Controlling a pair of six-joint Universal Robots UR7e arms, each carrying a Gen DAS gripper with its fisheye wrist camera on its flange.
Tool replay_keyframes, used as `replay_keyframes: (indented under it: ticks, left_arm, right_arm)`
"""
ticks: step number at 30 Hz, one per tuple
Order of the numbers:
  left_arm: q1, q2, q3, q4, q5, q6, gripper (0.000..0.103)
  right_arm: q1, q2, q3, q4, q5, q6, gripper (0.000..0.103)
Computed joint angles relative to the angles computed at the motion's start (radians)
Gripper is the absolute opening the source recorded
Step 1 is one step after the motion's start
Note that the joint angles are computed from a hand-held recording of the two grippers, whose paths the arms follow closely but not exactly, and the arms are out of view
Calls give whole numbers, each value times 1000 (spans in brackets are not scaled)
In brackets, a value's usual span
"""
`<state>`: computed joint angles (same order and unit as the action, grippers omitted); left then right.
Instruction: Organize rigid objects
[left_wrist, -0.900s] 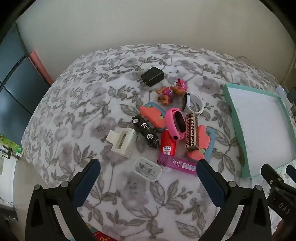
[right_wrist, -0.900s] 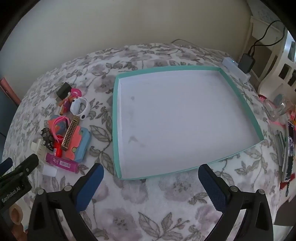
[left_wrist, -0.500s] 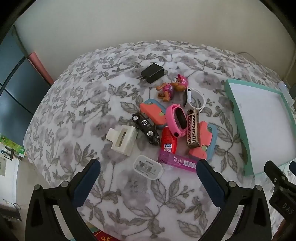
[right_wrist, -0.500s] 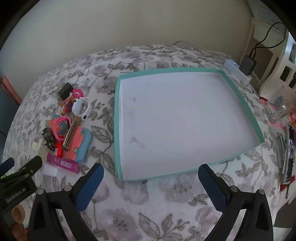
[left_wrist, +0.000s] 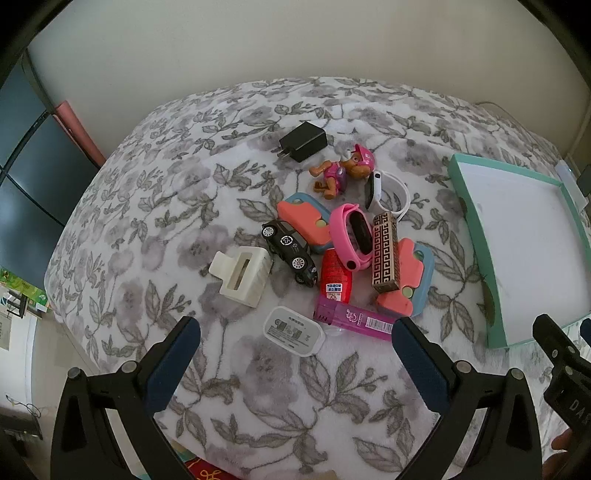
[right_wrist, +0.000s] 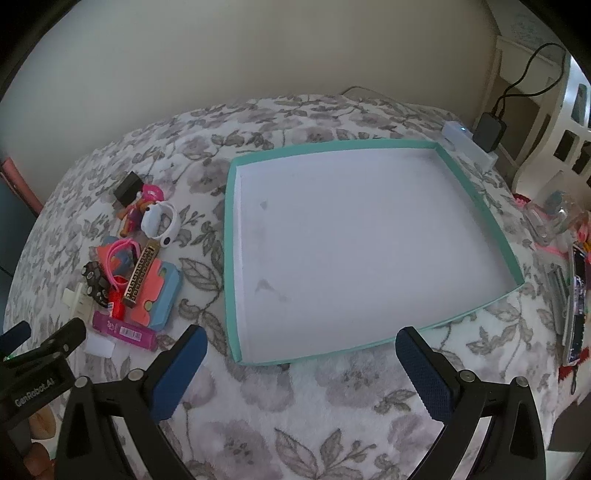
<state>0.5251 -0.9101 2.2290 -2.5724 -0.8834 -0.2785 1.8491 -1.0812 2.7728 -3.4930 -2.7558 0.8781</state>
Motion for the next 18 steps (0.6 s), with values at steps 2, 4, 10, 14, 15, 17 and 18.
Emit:
replay_keyframes:
  ticks: [2, 4, 10, 14, 15, 17, 18]
  left_arm:
    - [0, 0, 0, 0, -1, 1, 103]
    - [-1, -1, 0, 2, 1, 0, 103]
    - [-2, 1, 1, -2, 3, -1, 103]
    - [-3, 1, 1, -1, 3, -1, 103]
    - [-3, 1, 1, -1, 3, -1, 103]
    - [-4, 2, 1, -3, 4, 2, 103]
    - [-5, 2, 1, -4, 6, 2, 103]
  right_arm:
    - [2, -2, 0, 12, -10, 15, 103]
    - [2, -5, 1, 14, -12, 19, 103]
    - [2, 0, 0, 14, -10, 22, 103]
    - [1, -3, -2, 25, -9, 28, 103]
    - [2, -4, -2, 26, -9, 28, 103]
    - [2, -4, -5, 27, -8, 19, 103]
    - [2, -3, -5, 24, -8, 16, 103]
